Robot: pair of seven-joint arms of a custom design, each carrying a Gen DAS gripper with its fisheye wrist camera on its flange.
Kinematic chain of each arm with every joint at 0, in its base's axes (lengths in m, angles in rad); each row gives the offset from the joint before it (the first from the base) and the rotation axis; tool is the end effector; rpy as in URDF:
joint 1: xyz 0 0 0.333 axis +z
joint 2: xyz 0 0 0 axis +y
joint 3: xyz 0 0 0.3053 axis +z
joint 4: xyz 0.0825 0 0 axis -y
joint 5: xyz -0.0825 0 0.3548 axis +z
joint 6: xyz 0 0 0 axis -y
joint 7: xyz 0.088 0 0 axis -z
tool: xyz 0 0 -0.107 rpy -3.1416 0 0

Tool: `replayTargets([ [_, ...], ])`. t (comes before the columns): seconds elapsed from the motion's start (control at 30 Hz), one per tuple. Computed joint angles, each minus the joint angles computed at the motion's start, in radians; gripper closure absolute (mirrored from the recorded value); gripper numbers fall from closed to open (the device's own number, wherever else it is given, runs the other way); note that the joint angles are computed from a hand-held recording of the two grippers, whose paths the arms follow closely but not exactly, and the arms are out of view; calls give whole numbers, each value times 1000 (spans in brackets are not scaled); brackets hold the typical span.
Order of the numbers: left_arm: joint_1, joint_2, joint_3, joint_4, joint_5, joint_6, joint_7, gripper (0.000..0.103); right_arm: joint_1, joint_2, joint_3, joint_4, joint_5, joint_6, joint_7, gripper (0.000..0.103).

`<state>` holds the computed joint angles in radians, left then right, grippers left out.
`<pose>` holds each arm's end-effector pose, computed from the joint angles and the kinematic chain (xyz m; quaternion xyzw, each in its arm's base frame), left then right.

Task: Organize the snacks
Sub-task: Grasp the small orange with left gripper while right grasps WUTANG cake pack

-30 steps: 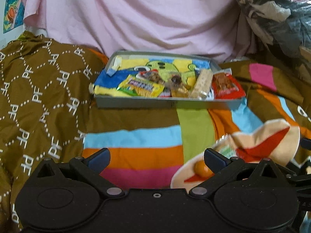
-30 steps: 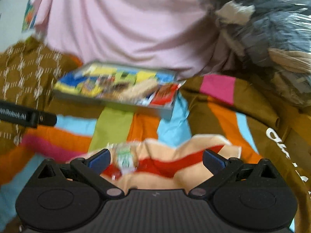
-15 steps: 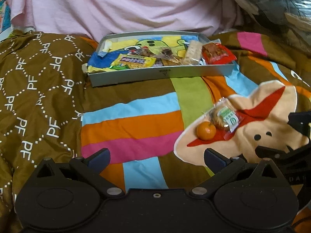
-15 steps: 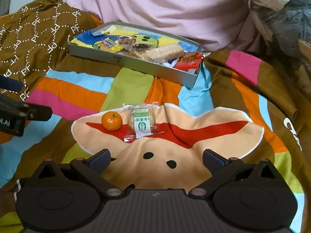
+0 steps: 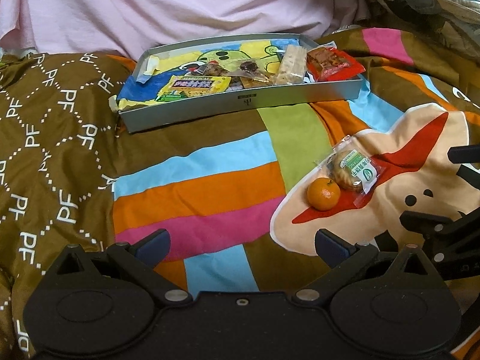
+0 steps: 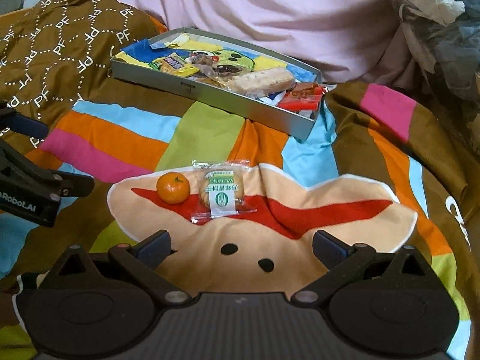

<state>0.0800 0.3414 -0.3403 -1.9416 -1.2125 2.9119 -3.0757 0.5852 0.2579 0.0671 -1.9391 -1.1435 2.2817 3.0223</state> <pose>0.6068 -0.0868 0.3632 -0.3760 0.8286 -0.3618 0.2027 0.4898 0.3444 0.3781 -0.6271 0.6564 -0.3927 0.1469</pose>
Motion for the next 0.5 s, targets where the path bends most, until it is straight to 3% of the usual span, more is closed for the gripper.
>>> replayTargets([
  [0.23,5,39,-33,46,-38,21,69,1,-8,12,-14,7,-48,18,-18,0],
  [0.33,24,57,-69,70,-157,35,218,1,-11,17,-21,9,-81,15,-26,0],
  [0.5,-8,76,-53,106,-309,40,420,1,-25,19,-30,4,-126,27,3,0],
])
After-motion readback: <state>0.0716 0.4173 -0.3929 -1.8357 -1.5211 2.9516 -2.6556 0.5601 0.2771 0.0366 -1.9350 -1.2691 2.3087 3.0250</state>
